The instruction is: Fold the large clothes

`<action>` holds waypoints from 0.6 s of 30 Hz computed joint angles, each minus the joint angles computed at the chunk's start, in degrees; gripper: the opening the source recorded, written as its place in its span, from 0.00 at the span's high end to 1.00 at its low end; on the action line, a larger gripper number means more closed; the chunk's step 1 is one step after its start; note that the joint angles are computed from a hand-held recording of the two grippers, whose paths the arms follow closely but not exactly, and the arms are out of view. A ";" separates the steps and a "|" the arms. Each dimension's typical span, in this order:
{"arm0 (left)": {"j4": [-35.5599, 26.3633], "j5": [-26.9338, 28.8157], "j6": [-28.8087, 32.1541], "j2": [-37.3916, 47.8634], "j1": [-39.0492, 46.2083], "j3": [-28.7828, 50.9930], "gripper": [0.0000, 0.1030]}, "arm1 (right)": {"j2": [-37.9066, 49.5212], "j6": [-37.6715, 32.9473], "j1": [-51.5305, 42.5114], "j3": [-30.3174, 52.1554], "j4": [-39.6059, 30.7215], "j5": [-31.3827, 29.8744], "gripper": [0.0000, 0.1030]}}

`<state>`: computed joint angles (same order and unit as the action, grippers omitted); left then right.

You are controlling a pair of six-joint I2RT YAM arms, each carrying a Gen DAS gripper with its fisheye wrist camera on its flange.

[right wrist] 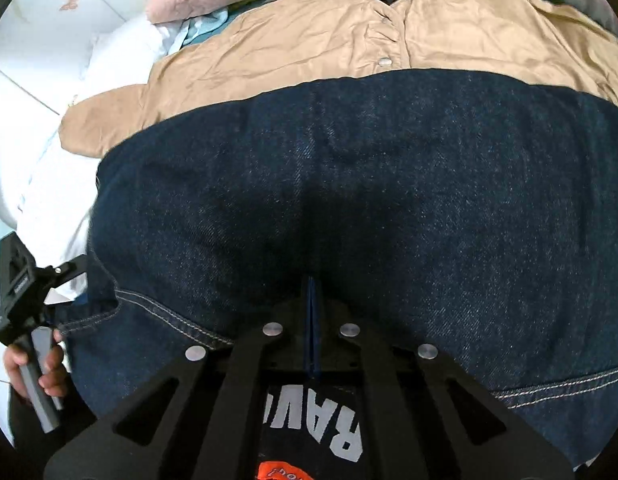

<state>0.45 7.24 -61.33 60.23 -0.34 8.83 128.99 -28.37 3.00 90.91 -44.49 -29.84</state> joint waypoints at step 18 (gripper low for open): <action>7.24 4.53 -0.09 -2.82 -5.97 -1.56 0.49 | 3.61 6.78 0.85 11.59 -7.70 -5.54 0.97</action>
<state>7.69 11.78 -61.42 57.41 -6.31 7.27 132.60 -21.59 3.85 102.50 -52.19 -35.38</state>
